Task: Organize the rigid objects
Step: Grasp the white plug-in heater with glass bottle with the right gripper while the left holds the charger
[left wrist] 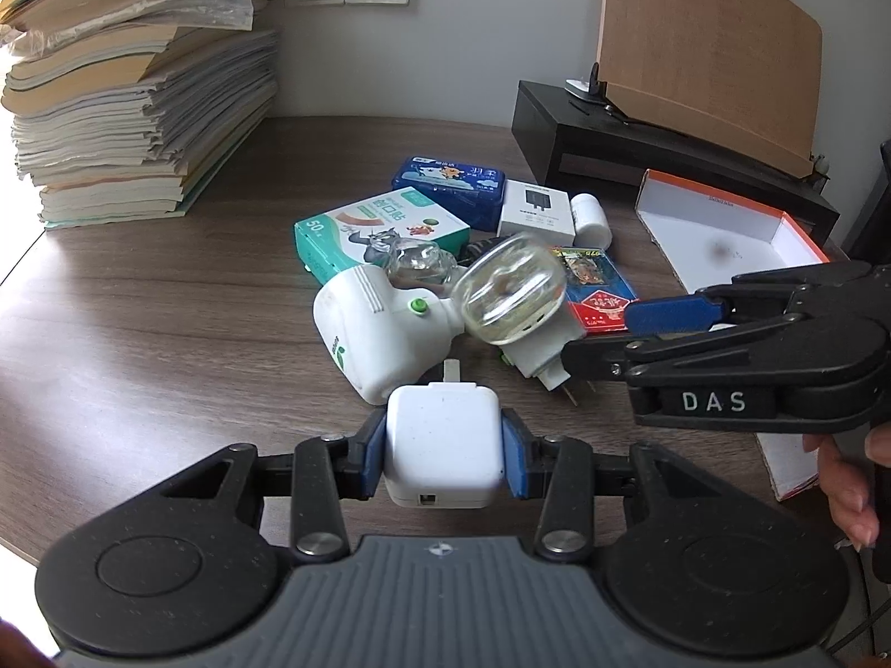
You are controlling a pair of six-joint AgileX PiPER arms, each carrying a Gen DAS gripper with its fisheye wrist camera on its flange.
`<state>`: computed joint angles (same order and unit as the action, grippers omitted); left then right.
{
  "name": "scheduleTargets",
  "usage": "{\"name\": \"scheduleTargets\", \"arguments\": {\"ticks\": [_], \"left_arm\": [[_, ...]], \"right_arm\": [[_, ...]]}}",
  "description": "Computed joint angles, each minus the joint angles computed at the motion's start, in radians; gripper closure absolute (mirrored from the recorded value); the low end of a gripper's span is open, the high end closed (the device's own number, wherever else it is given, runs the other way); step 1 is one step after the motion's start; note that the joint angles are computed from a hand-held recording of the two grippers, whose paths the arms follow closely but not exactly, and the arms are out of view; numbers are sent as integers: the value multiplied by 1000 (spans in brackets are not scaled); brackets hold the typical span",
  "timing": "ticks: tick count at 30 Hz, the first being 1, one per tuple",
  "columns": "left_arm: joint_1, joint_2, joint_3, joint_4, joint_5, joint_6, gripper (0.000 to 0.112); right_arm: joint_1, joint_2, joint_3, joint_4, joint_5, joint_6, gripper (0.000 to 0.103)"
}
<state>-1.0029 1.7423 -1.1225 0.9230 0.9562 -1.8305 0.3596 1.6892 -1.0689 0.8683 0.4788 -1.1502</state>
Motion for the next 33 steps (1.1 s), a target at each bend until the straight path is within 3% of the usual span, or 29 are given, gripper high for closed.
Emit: {"name": "scheduleTargets", "arguments": {"ticks": [1,4,13,17,19,21,33], "left_arm": [[-2,-3,3,0,6,-5,70],[-7,-16,18,-2,20,-26,70],[-33,-60,74,-12,65,-97,70],[-39,-71,90,-15,73,-122,70],[-41,-74,95,-17,77,-130,70],[-44,-74,97,-18,79,-137,70],[-32,-65,85,-9,70,-136,70]], "right_arm": [[5,4,-2,11,0,-31,23],[27,31,-23,29,1,-77,23],[114,154,-129,-127,-25,-15,20],[106,184,-154,-46,1,-158,14],[92,207,-187,-36,46,-158,18],[66,229,-215,-7,106,-138,31],[-18,200,-168,151,195,-186,32]]}}
